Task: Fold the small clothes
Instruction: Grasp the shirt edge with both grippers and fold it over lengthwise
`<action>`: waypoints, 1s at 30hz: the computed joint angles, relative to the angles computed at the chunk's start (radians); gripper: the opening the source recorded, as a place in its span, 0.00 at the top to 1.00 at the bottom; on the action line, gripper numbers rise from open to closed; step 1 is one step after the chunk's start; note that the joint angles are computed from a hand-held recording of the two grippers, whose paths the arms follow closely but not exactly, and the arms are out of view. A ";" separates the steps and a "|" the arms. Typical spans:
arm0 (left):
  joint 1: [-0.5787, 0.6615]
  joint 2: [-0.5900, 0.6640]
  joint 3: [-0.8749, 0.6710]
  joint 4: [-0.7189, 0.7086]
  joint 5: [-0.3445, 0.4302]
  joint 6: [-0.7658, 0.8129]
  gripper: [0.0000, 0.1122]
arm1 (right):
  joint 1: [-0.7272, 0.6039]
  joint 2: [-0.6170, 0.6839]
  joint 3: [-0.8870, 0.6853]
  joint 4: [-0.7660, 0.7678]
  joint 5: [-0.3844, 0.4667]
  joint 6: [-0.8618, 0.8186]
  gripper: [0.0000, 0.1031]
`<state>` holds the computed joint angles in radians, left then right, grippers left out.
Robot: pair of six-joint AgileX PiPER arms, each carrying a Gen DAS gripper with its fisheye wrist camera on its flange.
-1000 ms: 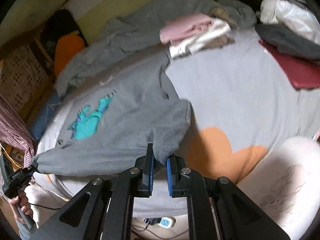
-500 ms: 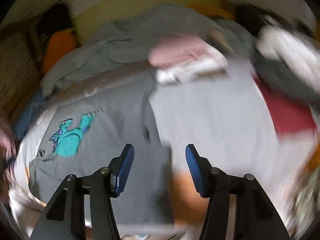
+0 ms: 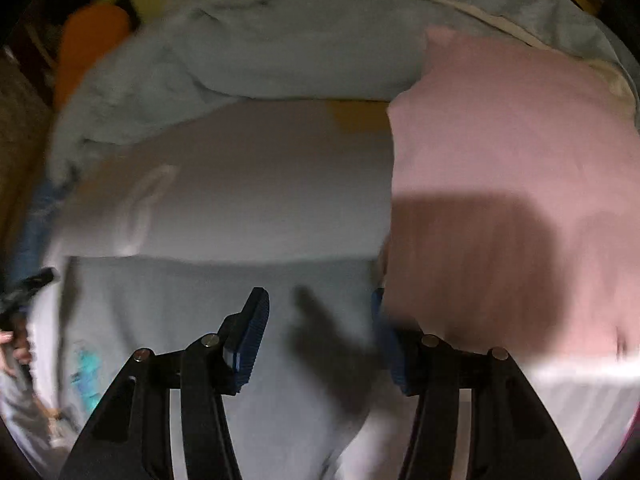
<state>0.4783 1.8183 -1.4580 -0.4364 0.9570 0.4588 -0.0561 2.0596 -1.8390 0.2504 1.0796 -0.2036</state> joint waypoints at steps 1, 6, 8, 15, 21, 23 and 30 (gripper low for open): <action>-0.019 0.020 -0.009 0.051 -0.023 -0.031 0.47 | 0.008 0.033 -0.037 -0.018 0.019 0.014 0.46; -0.039 0.017 0.053 0.081 -0.137 0.030 0.97 | 0.040 -0.013 0.069 -0.065 -0.112 0.004 0.95; -0.012 -0.005 0.064 0.005 -0.146 0.084 0.97 | 0.028 -0.035 0.103 -0.018 -0.161 0.000 0.96; -0.030 -0.082 0.076 0.011 -0.376 0.164 0.97 | 0.028 -0.027 0.020 -0.046 -0.286 0.119 0.97; 0.053 -0.063 -0.010 -0.231 -0.245 0.314 0.97 | -0.014 -0.017 -0.077 0.117 -0.237 0.017 0.97; 0.084 -0.117 0.041 -0.317 -0.215 0.434 0.97 | -0.016 -0.092 0.011 0.155 -0.278 -0.082 0.97; 0.321 -0.363 0.230 -0.423 0.094 0.683 0.97 | -0.158 -0.433 0.404 0.409 -0.232 -0.478 0.97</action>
<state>0.7994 1.4554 -1.2279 -0.8591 1.0505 1.1416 -0.2140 1.6264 -1.4349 0.6597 0.8477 -0.6816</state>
